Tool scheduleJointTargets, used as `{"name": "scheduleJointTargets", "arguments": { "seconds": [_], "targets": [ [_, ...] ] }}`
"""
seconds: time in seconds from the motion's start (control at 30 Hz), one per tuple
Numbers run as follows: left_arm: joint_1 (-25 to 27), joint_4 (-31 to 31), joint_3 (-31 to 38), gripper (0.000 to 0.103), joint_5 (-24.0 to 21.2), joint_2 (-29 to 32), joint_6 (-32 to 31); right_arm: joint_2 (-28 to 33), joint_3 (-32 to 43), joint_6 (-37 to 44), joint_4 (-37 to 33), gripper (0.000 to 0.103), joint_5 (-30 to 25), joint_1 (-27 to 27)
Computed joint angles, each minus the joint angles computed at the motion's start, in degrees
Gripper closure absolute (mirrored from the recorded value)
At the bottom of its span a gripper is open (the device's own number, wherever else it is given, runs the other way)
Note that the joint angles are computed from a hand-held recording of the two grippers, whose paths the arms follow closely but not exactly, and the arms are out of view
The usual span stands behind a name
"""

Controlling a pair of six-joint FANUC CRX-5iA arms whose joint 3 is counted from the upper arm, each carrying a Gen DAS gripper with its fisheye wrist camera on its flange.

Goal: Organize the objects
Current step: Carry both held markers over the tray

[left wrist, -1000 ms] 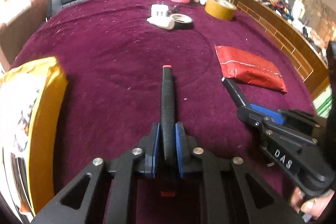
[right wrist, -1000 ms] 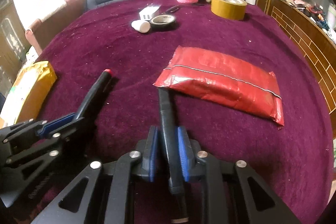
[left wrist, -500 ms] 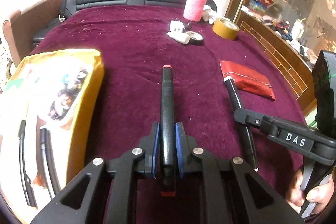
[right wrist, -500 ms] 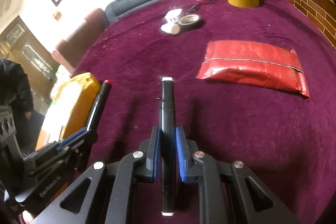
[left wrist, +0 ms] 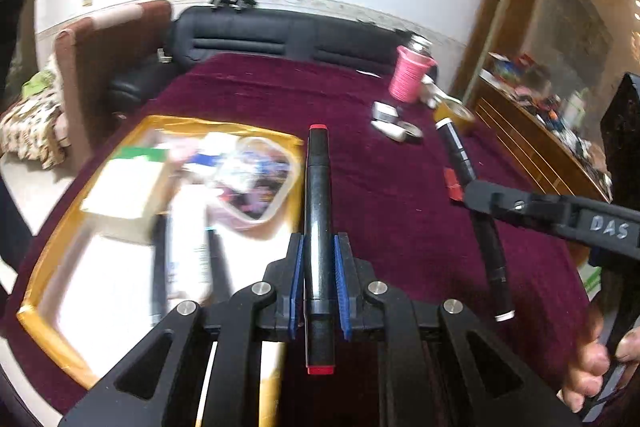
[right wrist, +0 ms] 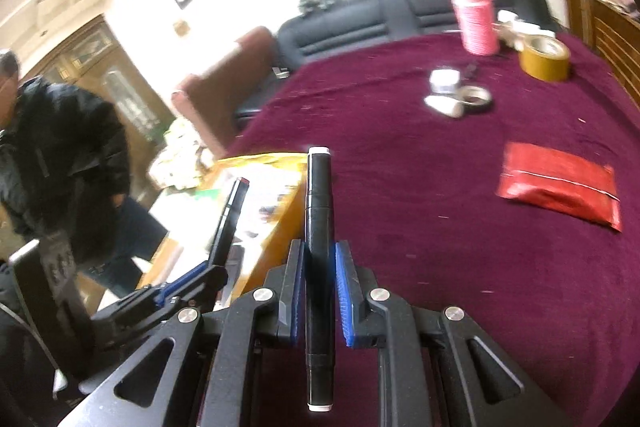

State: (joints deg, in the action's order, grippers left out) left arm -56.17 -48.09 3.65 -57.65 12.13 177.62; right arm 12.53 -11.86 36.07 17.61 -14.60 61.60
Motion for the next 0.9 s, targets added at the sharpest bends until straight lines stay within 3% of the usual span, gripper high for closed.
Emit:
{"name": "scheduleJointTargets", "arguments": {
  "seconds": [0.13, 0.23, 0.43, 0.67, 0.9],
  "targets": [
    [-1.18, -1.66, -4.35, 0.089, -3.58, -3.95, 4.82, 3.06, 9.51, 18.39, -18.15, 0.086, -4.99, 1.43],
    [-0.99, -1.78, -8.19, 0.089, -5.45, -6.99, 8.29, 5.69, 15.14, 26.97, -27.36, 0.086, -8.7, 1.51],
    [1.52, 0.05, -12.89, 0.089, -5.9, -10.03, 10.98, 13.1, 25.14, 33.52, -35.72, 0.086, -15.25, 2.13],
    [5.39, 3.82, -17.07, 0.089, -2.2, -11.01, 9.23, 20.02, 31.95, 30.35, -35.18, 0.086, -20.77, 2.89],
    [7.15, 5.28, -18.56, 0.088, 0.46, -10.64, 8.42, 23.14, 33.84, 21.77, -24.43, 0.086, -22.75, 4.39]
  ]
}}
